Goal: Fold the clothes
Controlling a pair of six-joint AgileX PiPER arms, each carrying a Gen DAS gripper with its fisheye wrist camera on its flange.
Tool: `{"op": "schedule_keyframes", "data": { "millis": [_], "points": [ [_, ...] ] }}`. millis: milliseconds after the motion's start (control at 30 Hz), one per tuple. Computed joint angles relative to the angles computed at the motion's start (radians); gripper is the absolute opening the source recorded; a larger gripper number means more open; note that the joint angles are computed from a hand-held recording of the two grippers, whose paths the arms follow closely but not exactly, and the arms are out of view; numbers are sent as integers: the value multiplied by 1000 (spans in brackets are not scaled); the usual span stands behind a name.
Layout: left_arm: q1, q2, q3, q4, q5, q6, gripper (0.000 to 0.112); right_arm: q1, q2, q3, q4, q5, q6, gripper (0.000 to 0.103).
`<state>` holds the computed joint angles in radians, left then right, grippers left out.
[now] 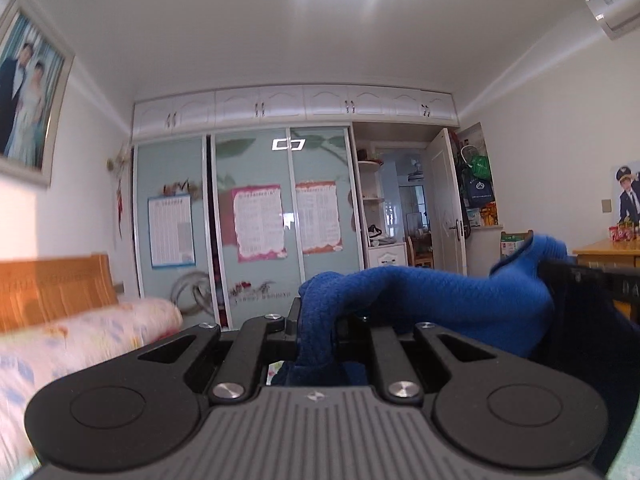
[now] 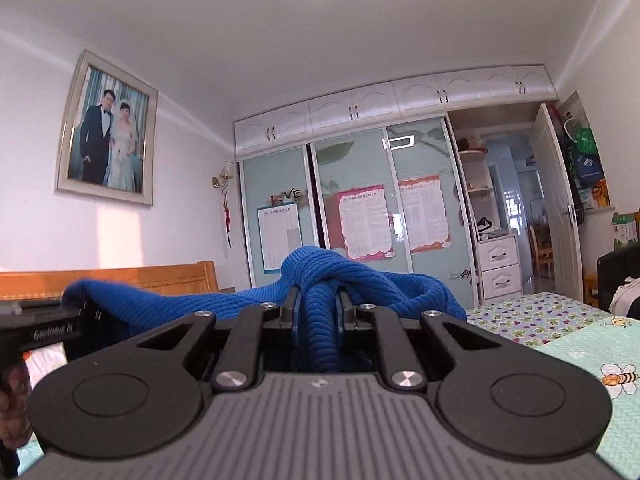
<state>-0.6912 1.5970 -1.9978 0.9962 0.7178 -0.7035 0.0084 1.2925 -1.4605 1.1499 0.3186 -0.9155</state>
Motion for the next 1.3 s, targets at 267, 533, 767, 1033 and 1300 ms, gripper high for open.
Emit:
{"op": "schedule_keyframes", "data": {
  "millis": [267, 533, 767, 1033, 1300],
  "points": [
    [-6, 13, 57, 109, -5, -117, 13, -1, 27, 49, 55, 4, -11, 16],
    [6, -143, 786, -76, -11, -369, 19, 12, -33, 453, -351, 50, 329, 25],
    [4, -244, 1093, -234, -80, -368, 23, -143, -136, 674, -240, 263, 236, 46],
    [9, -342, 1050, -205, -150, -416, 38, 27, -114, 593, -170, 33, 175, 81],
    [-44, -396, 1112, -212, -56, -479, 53, 235, 234, 338, -514, -23, 431, 81]
  ]
}}
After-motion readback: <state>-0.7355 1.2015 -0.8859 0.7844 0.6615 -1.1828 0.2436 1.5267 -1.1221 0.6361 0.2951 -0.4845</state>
